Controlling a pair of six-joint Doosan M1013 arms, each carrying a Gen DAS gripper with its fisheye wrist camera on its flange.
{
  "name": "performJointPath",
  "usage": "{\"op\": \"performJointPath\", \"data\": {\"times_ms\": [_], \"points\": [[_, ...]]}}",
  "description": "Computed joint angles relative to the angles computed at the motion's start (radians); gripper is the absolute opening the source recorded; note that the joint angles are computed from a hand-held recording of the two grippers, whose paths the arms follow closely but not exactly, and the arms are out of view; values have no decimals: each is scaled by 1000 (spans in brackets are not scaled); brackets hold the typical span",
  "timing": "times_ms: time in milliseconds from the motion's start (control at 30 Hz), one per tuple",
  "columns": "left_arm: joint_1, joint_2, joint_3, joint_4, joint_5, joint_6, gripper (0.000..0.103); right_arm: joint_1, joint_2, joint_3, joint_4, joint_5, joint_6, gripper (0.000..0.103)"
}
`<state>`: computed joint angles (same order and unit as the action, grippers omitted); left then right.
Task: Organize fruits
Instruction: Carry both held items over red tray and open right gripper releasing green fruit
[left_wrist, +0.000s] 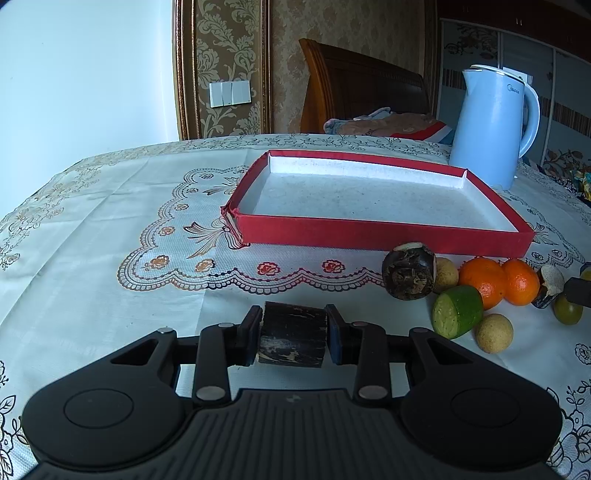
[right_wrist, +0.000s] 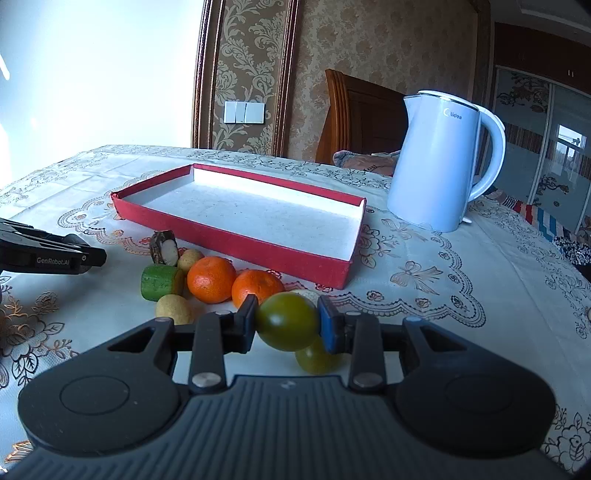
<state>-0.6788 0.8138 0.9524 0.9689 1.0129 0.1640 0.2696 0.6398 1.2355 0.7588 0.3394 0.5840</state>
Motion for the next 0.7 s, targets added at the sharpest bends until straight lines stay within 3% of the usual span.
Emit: {"op": "performJointPath", "data": {"times_ms": [533,700], "points": [[13,-13,-11,-26,-62,13,34,1,40,-69,-98,-11,100,32],[21,26,-98,-30,-40,77,34,5,69,-127,-154,-14,182,32]]}}
